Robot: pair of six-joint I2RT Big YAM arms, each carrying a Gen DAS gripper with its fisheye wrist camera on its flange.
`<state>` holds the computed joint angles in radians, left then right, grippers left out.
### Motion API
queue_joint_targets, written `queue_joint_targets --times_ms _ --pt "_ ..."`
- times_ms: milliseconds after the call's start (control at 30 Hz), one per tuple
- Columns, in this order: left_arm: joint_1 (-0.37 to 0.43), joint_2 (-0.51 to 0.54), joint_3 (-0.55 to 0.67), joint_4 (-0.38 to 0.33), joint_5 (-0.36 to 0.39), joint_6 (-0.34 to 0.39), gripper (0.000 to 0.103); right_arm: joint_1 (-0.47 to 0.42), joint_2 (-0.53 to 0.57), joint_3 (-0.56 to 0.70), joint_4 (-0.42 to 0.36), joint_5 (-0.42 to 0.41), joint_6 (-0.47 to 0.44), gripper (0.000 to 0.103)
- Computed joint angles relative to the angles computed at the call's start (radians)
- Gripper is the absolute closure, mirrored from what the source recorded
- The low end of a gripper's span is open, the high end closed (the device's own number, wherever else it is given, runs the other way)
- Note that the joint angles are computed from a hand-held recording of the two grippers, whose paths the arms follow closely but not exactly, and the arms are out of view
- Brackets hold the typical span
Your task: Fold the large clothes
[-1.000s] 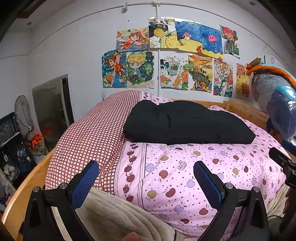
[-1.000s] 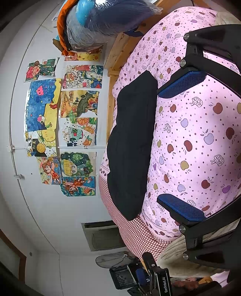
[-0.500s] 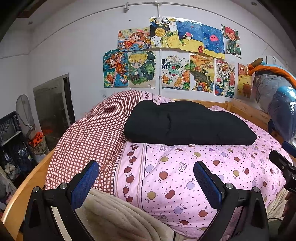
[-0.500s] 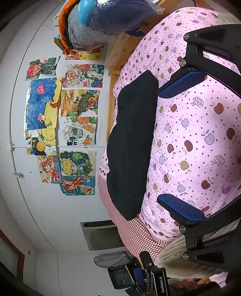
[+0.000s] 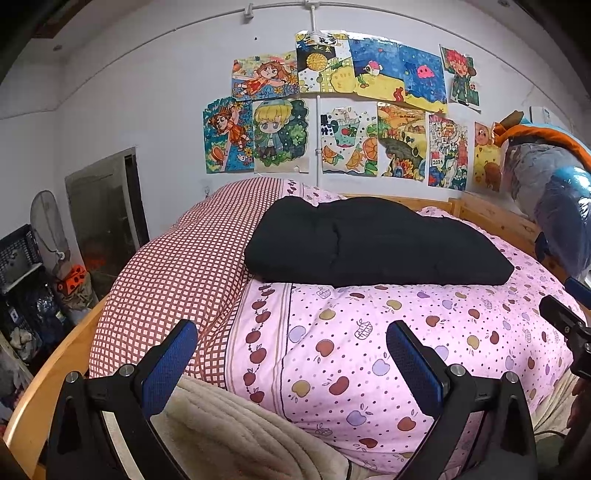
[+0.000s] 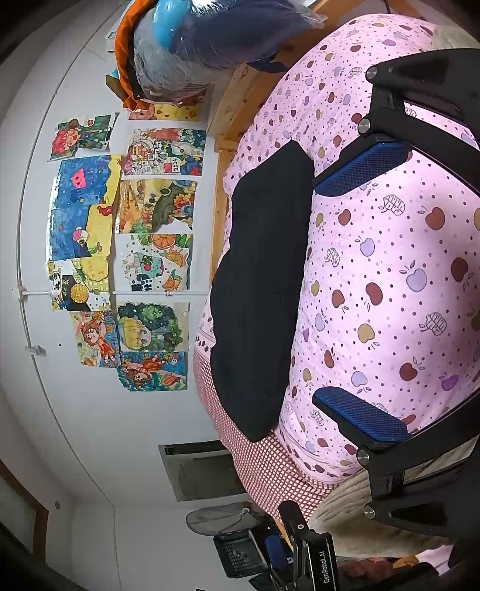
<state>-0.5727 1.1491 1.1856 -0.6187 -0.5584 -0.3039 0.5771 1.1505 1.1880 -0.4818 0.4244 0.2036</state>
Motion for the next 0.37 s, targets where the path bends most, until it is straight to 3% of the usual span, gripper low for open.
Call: queue_joint_targets --times_ms 367 --pt "0.005 0.005 0.000 -0.001 -0.002 -0.002 0.000 -0.007 -0.002 -0.004 0.001 -0.007 -0.002 0.002"
